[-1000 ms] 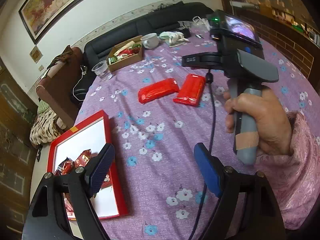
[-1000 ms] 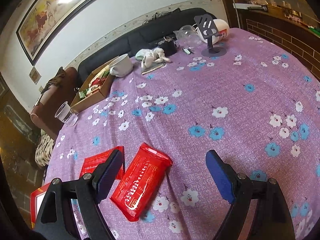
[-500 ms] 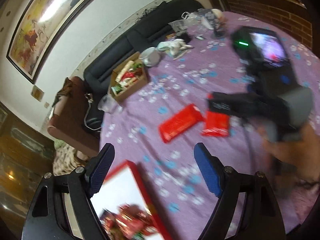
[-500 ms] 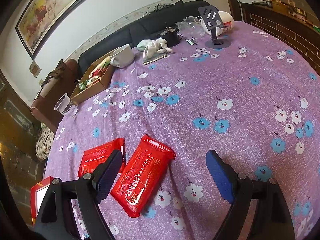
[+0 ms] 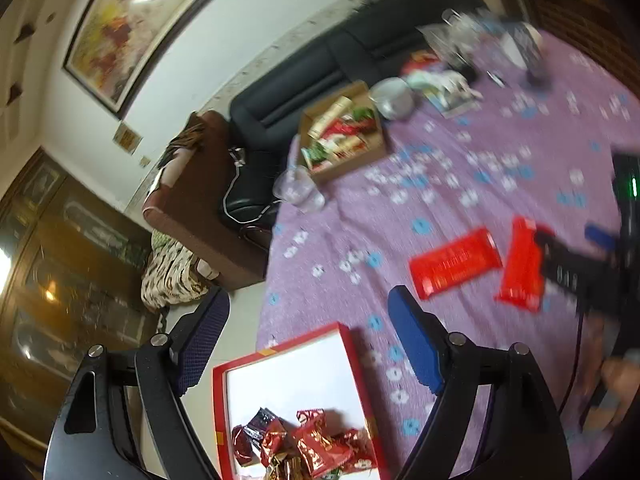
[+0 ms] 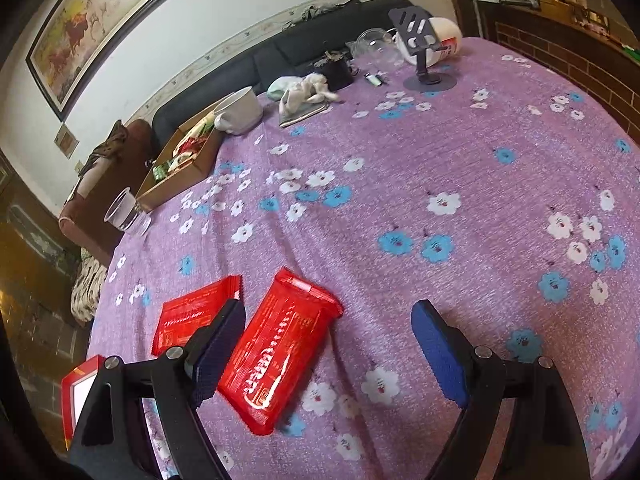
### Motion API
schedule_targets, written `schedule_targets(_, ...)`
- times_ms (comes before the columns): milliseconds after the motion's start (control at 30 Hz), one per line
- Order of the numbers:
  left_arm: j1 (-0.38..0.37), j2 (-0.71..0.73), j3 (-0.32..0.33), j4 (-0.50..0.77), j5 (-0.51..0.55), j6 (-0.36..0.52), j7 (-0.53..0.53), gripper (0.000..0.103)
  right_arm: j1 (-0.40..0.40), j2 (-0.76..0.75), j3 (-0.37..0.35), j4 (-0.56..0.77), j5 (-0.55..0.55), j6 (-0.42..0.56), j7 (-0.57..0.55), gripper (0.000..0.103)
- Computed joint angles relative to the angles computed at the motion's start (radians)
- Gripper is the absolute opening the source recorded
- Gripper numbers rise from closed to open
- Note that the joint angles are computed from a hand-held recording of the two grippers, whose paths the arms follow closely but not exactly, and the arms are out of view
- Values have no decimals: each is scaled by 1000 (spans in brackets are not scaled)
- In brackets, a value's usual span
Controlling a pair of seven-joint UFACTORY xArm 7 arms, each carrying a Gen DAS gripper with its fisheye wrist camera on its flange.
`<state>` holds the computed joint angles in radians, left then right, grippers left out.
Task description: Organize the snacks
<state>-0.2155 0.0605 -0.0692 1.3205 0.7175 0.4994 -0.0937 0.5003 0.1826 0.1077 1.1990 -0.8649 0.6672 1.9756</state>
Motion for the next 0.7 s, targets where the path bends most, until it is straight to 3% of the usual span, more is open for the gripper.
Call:
schedule_targets(167, 18, 41, 15, 78, -142, -52, -86, 83, -5, -5, -1, -13, 10, -22, 0, 87)
schedule_targets(300, 37, 73, 19, 86, -297, -146, -86, 88, -15, -18, -3, -33, 20, -45, 14, 87)
schedule_targets(367, 45, 101, 5, 98, -375, -149, 6, 88, -16, -22, -2, -36, 16, -40, 17, 87)
schedule_targets(467, 10, 143, 29, 114, -345, -142, 98, 88, -28, -27, -1, -49, 26, -71, 12, 87)
schedule_targets(533, 42, 176, -18, 127, -375, -120, 261, 88, -40, -35, -4, -69, 39, -103, 17, 87)
schedule_targets(633, 7, 199, 33, 98, -297, -182, 350, 88, -57, -54, -10, -106, 46, -148, 45, 87)
schedule_targets(700, 26, 203, 24, 69, -321, -233, 439, 88, -70, -73, -12, -134, 42, -178, 71, 87)
